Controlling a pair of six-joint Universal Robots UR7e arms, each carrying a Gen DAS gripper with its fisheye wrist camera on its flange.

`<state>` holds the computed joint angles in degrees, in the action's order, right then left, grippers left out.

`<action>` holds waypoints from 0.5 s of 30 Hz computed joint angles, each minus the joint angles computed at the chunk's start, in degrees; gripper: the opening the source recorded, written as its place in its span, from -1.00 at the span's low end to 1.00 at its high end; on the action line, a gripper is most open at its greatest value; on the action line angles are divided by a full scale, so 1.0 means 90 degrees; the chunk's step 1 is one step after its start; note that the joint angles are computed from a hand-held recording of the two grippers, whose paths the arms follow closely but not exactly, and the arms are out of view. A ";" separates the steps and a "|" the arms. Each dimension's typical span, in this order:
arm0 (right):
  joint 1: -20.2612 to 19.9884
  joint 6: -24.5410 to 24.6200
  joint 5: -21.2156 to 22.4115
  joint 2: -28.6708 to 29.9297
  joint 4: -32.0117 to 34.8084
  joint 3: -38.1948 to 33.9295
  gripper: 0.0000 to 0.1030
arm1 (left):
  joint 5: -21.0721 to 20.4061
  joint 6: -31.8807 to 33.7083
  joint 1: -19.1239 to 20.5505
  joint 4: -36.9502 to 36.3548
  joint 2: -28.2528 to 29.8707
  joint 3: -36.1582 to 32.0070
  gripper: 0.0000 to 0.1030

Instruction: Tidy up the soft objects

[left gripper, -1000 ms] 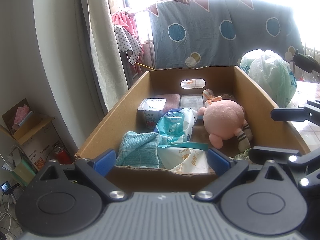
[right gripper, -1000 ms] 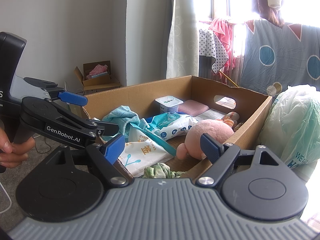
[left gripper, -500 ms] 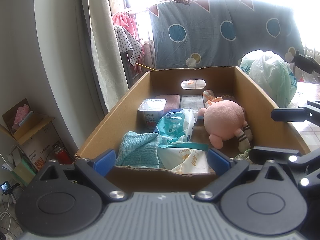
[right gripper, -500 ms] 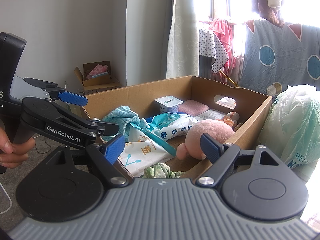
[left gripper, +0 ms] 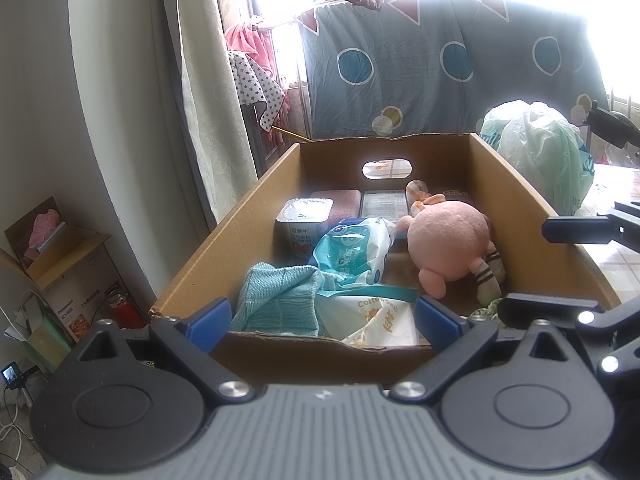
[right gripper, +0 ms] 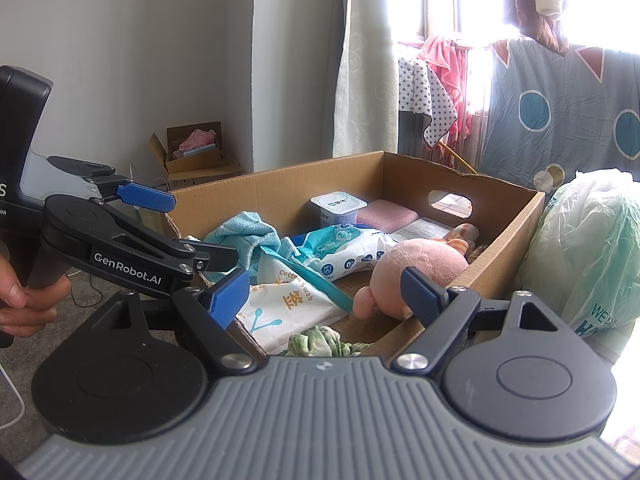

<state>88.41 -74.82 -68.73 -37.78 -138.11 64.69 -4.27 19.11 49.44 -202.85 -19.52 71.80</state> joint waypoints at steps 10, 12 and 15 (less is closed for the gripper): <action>0.0000 0.0002 0.0001 0.0003 0.0005 -0.0007 0.62 | 0.0005 0.0108 -0.0001 -0.0094 0.0028 -0.0051 0.92; 0.0000 0.0002 0.0001 0.0004 0.0005 -0.0010 0.62 | 0.0007 0.0034 -0.0001 -0.0032 0.0013 -0.0021 0.92; 0.0000 0.0003 0.0002 0.0005 0.0007 -0.0010 0.62 | 0.0007 0.0196 0.0000 -0.0172 0.0050 -0.0086 0.92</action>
